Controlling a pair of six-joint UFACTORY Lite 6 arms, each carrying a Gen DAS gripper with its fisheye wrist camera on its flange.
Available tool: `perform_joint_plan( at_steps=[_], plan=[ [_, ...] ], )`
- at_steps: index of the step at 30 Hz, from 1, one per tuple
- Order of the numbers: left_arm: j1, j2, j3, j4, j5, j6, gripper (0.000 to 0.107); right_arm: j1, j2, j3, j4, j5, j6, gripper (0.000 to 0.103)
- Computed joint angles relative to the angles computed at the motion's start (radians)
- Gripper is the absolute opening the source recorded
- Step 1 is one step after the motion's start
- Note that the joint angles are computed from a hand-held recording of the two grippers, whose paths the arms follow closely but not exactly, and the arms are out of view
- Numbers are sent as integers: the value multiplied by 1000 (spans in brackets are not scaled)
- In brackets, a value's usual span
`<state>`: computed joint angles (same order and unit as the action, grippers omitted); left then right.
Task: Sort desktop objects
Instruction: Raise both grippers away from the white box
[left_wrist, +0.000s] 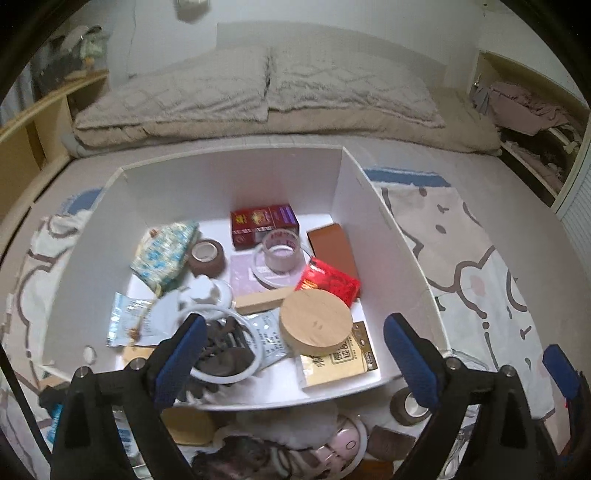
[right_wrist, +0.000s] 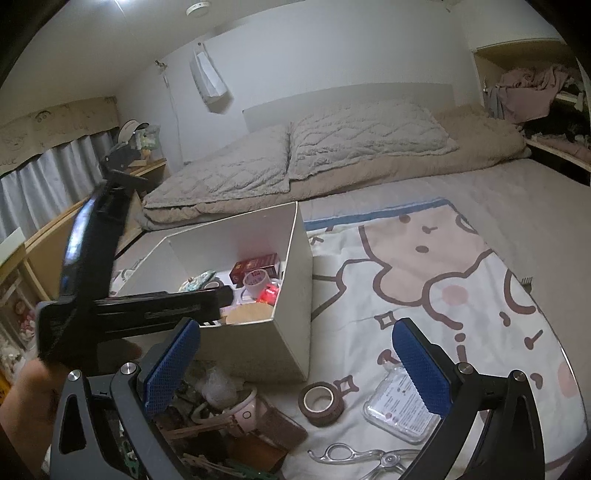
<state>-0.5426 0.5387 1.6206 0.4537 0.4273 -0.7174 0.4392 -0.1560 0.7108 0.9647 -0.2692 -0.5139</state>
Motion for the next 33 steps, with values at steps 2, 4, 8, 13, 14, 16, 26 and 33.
perform_joint_plan(
  at_steps=[2,4,8,13,14,16,26,33],
  plan=[
    [-2,-49,-53,61,-15,-52,100,10,-11,1,47,-5,-44,103],
    [1,-101,-108,99,-29,-87,102,20,-18,4,76,-11,-72,103],
    [13,-217,-226,148,-59,-131,102,53,-34,10,150,-29,-146,103],
    [21,-346,-344,196,-66,-176,103,106,-46,23,265,-63,-261,103],
    [23,-374,-366,193,-65,-175,103,115,-50,27,286,-66,-281,103],
    [25,-440,-418,226,-66,-207,103,130,-58,36,330,-63,-323,103],
    [20,-740,-612,336,-13,-310,103,258,-91,89,655,-168,-652,103],
    [49,-937,-743,310,10,-257,103,383,-139,104,801,-309,-793,103]
  ],
)
